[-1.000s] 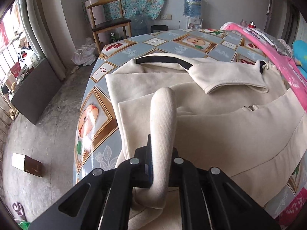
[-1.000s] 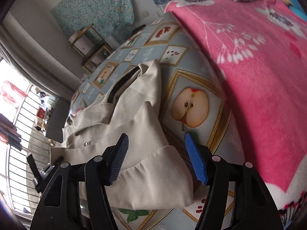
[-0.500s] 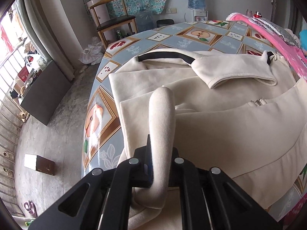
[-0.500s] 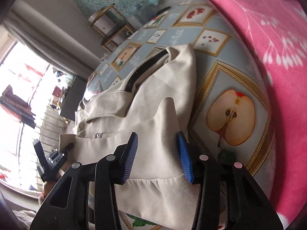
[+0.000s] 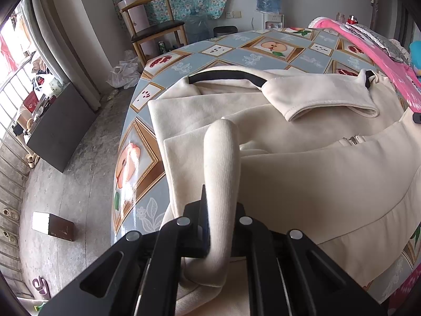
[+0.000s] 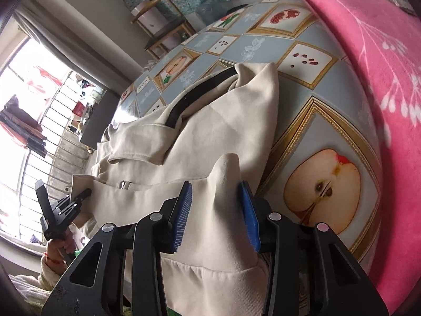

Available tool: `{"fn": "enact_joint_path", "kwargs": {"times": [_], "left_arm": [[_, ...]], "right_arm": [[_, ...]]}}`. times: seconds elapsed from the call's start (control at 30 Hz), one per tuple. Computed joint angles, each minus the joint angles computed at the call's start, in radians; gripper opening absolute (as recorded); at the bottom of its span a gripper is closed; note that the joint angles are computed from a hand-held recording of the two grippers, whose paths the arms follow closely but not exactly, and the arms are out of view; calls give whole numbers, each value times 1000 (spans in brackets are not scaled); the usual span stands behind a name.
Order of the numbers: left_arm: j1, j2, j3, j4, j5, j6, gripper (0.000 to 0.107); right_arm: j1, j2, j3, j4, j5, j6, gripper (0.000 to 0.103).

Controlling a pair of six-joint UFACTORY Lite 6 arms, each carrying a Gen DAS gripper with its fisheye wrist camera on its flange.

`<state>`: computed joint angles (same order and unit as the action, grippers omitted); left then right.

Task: Fold large clothes

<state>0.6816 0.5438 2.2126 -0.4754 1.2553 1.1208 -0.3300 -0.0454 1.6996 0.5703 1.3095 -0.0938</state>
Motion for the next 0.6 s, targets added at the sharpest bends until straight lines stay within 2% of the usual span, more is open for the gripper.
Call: {"fn": "enact_joint_path", "kwargs": {"times": [0.2,0.43,0.6], "left_arm": [[-13,-26,-36,20,-25,-5,7],[-18,-20,-23,28,-20,-11,7],[-18,-15,-15,28,-15,-10,7]], "right_arm": [[-2,-35,-18,21,36,-14,38],[64,6,46,-82,49,57,38],[146,43,101,-203,41,136,25]]}}
